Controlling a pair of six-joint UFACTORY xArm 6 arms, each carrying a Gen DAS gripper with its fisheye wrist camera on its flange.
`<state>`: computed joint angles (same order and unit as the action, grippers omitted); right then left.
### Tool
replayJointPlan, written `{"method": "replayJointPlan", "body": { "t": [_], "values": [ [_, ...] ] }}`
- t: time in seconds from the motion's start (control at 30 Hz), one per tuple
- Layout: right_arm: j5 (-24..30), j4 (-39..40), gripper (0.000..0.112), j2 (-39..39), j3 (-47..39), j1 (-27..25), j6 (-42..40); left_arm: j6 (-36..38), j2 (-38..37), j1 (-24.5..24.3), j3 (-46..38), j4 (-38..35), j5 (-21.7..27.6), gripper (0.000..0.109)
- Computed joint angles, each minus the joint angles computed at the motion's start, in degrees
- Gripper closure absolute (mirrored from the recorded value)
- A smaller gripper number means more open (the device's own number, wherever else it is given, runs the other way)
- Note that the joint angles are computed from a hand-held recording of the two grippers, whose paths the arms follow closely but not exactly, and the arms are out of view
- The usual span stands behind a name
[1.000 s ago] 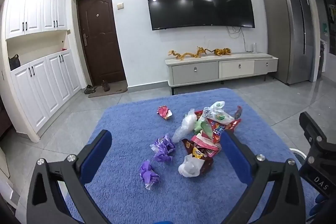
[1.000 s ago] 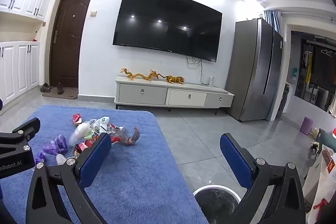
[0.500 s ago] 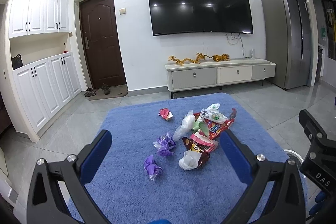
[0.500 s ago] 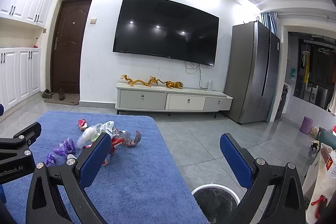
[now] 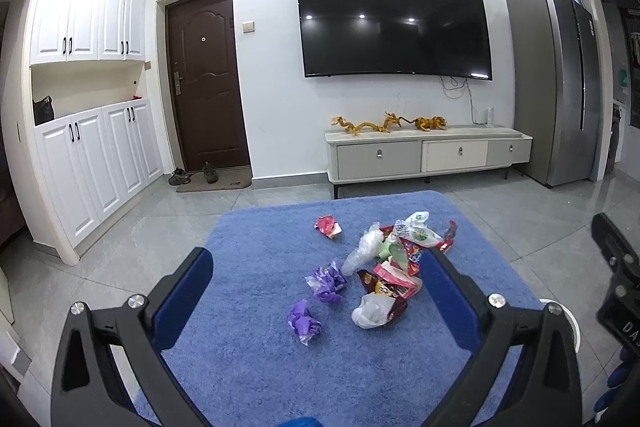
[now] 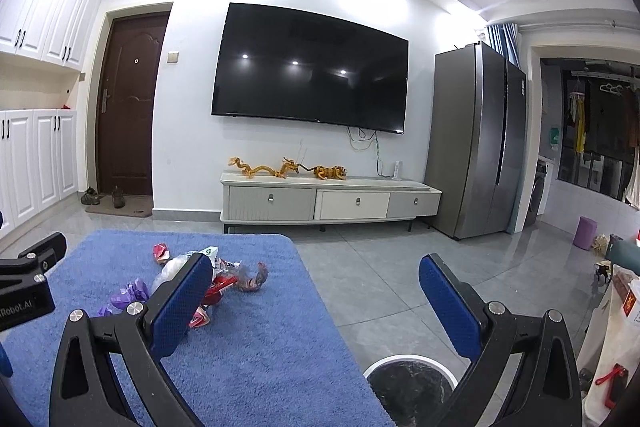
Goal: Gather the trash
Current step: 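Move both tools toward the trash pile on the blue rug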
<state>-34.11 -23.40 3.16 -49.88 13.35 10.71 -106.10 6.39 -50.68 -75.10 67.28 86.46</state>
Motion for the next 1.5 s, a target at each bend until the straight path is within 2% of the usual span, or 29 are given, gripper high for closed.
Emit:
{"method": "replayJointPlan", "body": {
  "t": [0.23,0.3,0.47,0.6,0.7,0.8,0.97,1.03,1.17,1.23,1.33,1.4,1.5],
  "values": [
    [-2.22,1.20,0.009,1.25,-0.56,-1.12,1.28,-0.36,-3.07,1.49,3.31,-1.25,-0.31,0.006],
    [-3.03,1.30,0.009,2.08,-0.91,-1.38,2.34,-0.73,-4.59,2.33,4.95,-1.86,-1.96,0.006],
    [-0.27,-1.70,0.009,4.23,-3.51,-1.82,6.97,-0.22,-5.34,5.06,6.92,-3.34,-7.21,0.006],
    [1.09,-2.05,0.009,6.58,-5.99,-0.93,5.70,-0.24,-5.25,7.76,8.76,-3.03,-13.59,0.006],
    [2.29,5.48,0.009,8.76,-8.65,1.71,-1.53,1.26,-3.40,9.88,7.67,-2.98,-16.03,0.006],
    [1.78,9.58,0.009,10.84,-12.49,2.67,-3.44,4.99,-0.65,13.59,4.33,-4.12,-20.30,0.006],
    [-0.69,17.27,0.009,11.15,-15.46,4.16,-11.99,4.14,4.96,13.57,-4.23,0.30,-17.33,0.006],
    [-2.94,18.80,0.009,11.02,-15.57,4.10,-14.97,5.63,7.54,13.61,-7.78,1.15,-18.10,0.006],
    [-3.36,15.79,0.009,11.38,-15.61,2.07,-11.85,9.60,11.49,13.59,-12.23,0.46,-21.71,0.006],
    [0.48,13.70,0.009,12.75,-17.16,1.53,-8.62,11.63,12.44,13.71,-12.83,-0.79,-23.45,0.006],
    [4.17,6.09,0.009,15.58,-20.47,0.03,-0.69,14.06,12.69,14.94,-12.29,-3.68,-26.61,0.006],
    [6.90,5.28,0.009,17.70,-23.10,0.21,-0.11,13.84,11.74,15.62,-10.82,-3.83,-26.27,0.006],
    [10.43,-0.57,0.009,20.65,-27.73,-0.49,6.29,11.57,8.68,17.21,-7.01,-2.95,-25.89,0.006]
  ]
}}
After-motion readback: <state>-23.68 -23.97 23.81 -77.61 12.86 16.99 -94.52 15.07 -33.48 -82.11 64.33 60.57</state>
